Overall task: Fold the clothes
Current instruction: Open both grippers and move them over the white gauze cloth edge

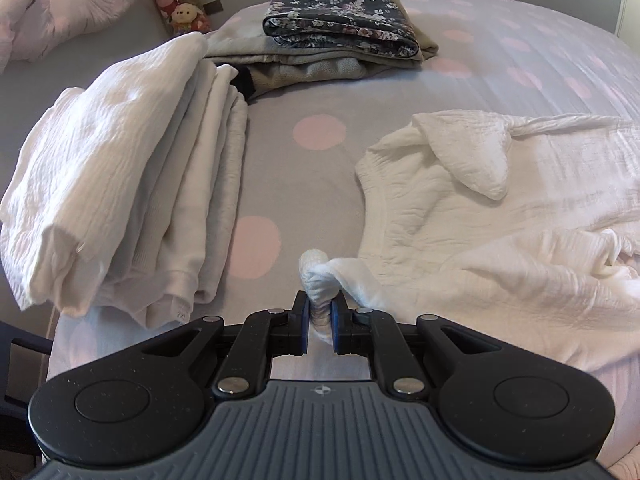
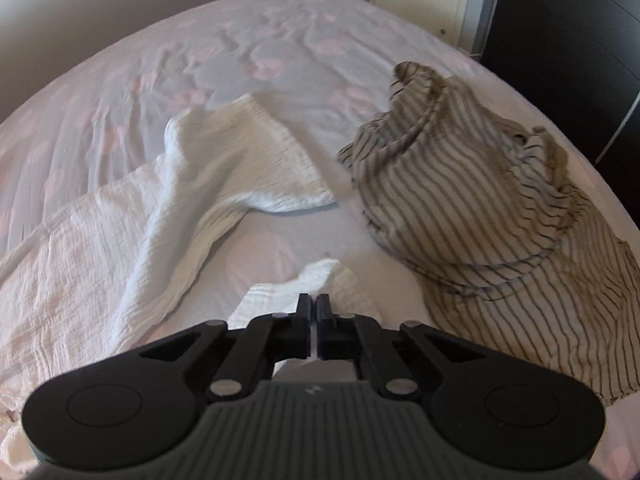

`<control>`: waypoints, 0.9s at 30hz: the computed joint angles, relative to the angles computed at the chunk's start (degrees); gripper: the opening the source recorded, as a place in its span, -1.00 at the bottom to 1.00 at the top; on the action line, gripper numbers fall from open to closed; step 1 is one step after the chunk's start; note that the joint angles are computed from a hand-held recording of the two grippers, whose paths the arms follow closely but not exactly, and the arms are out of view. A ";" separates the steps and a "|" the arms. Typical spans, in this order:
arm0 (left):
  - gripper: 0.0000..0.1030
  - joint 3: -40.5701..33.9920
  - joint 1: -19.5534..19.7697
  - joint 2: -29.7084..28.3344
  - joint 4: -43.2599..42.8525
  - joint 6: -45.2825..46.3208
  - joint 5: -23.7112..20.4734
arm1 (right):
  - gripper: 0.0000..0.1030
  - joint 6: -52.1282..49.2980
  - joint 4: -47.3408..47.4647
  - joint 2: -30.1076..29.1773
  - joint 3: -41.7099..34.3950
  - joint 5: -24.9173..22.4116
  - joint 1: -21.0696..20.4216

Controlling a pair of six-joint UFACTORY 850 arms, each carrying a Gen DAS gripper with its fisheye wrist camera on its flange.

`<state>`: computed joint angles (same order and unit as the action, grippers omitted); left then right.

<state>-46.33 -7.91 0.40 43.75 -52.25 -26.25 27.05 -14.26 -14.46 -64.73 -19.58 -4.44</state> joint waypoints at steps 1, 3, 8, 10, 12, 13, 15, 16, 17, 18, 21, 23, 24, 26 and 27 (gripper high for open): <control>-0.83 0.44 -0.13 0.65 0.02 -0.05 -0.10 | -0.95 -0.03 0.09 1.04 0.79 0.16 -0.63; -0.83 1.36 -0.56 2.11 0.06 0.21 -0.32 | -0.95 -0.29 0.43 3.09 2.27 0.43 -1.94; -0.83 2.73 -1.23 4.06 -2.10 2.70 -1.39 | -0.95 -5.71 5.21 6.45 6.22 -1.32 -4.48; -0.83 2.62 -1.26 3.55 -4.47 5.37 -2.83 | -0.95 -7.82 6.28 6.53 8.11 -3.16 -5.00; -0.83 2.70 -1.46 2.90 -5.15 6.55 -4.25 | -0.95 -9.54 7.15 6.33 10.12 -4.83 -5.46; -0.83 2.66 -1.53 2.46 -4.89 6.52 -4.95 | -0.95 -10.76 8.28 6.12 11.17 -5.62 -5.69; -0.83 2.31 -1.39 1.49 -4.53 6.50 -6.17 | -0.95 -13.33 10.99 5.70 13.11 -7.00 -6.06; -0.83 2.08 -1.30 1.09 -4.71 6.68 -6.73 | -0.94 -14.43 12.20 5.55 13.89 -7.36 -6.23; -0.83 1.82 -1.18 0.73 -5.34 7.35 -7.05 | -0.94 -15.57 13.17 5.41 14.49 -7.74 -6.43; -0.82 1.59 -1.04 0.44 -6.23 8.39 -7.10 | -0.89 -16.62 14.06 5.43 15.01 -7.88 -6.67; -0.73 0.90 -1.29 -0.11 -7.07 10.69 -8.16 | -0.77 -17.95 14.99 6.30 16.08 -7.90 -7.45; -0.71 0.62 -1.34 0.40 -8.55 12.95 -8.55 | -0.53 -18.85 15.31 7.46 16.20 -8.28 -8.16; -0.63 0.53 -1.39 0.78 -8.95 13.66 -8.79 | -0.46 -18.92 15.22 8.10 16.03 -8.39 -8.39; -0.47 0.48 -1.71 1.59 -8.82 13.94 -9.74 | -0.41 -19.75 15.14 8.97 15.30 -8.21 -8.87; -0.36 0.39 -1.78 1.95 -8.65 13.89 -10.03 | -0.39 -19.79 14.90 9.16 14.81 -7.89 -8.92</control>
<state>-45.94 -9.69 2.35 35.10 -38.36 -36.28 7.26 0.64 -5.30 -49.93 -27.47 -13.36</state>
